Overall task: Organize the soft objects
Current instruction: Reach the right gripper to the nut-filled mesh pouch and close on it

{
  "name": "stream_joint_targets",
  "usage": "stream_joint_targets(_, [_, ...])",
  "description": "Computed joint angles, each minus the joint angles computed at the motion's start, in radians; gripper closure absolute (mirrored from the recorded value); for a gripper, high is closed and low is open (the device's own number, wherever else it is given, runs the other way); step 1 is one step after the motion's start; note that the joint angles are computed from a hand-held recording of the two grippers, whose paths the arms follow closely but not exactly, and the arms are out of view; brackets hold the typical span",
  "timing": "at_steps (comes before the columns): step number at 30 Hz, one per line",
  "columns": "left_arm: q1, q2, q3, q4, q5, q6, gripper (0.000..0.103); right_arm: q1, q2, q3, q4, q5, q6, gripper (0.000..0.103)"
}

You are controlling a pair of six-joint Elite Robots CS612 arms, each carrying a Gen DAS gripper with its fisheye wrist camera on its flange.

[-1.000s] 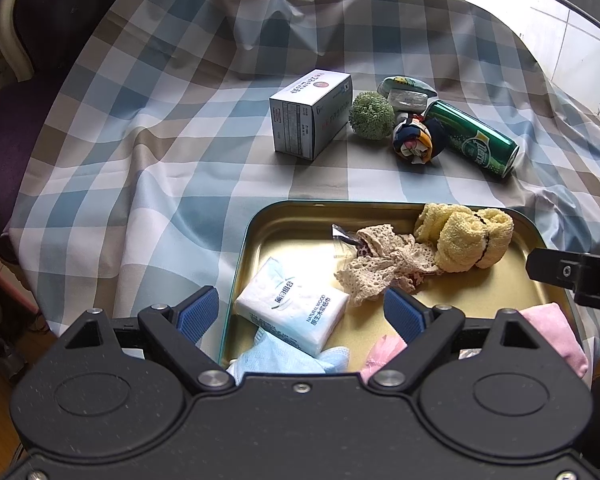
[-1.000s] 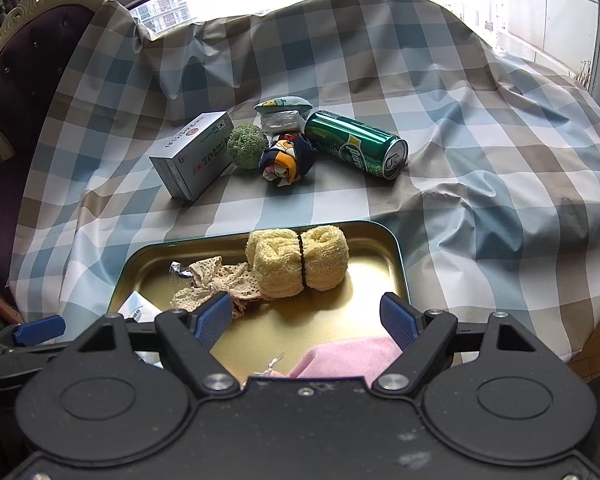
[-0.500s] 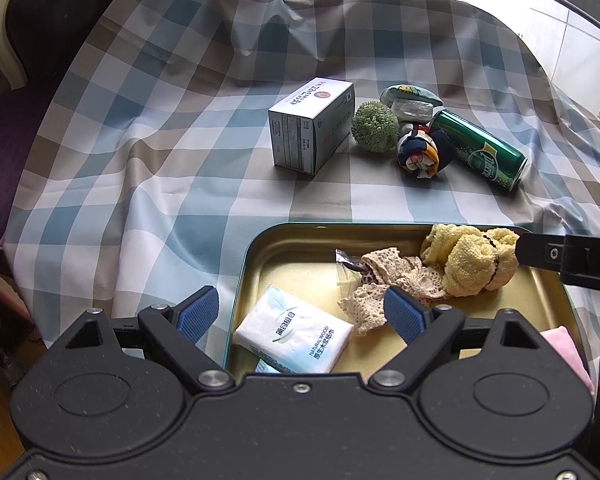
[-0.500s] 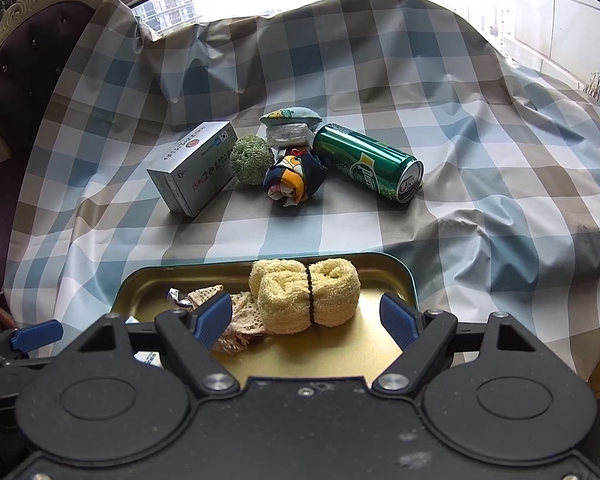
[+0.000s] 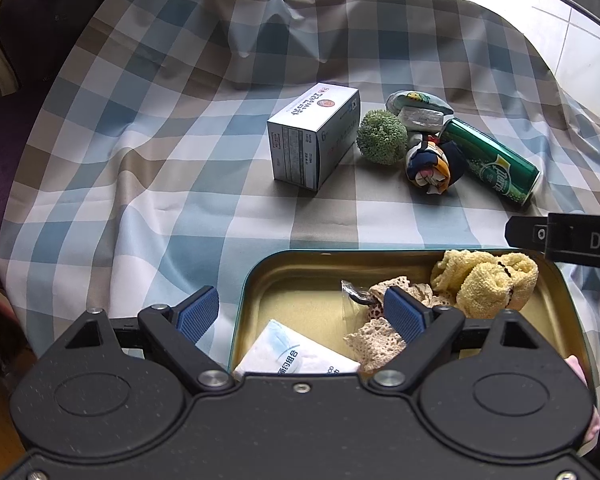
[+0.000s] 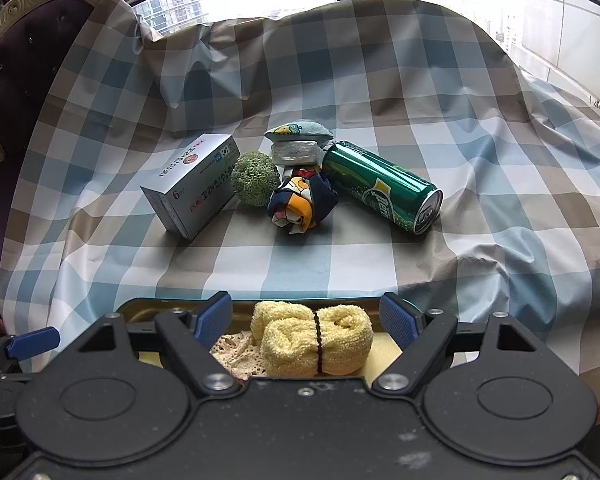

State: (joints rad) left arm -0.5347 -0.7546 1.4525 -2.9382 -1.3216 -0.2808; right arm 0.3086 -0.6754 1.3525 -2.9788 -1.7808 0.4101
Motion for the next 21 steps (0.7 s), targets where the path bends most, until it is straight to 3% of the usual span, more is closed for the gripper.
stream_joint_targets(9, [0.009, 0.033, -0.066, 0.045, -0.013, 0.014, 0.016, -0.015, 0.048, -0.103, 0.046, 0.0, -0.019, 0.022])
stream_joint_targets(21, [0.02, 0.079, -0.158, 0.089, -0.034, 0.037, 0.016, -0.051, 0.161, -0.359, 0.152, 0.0, -0.068, 0.02])
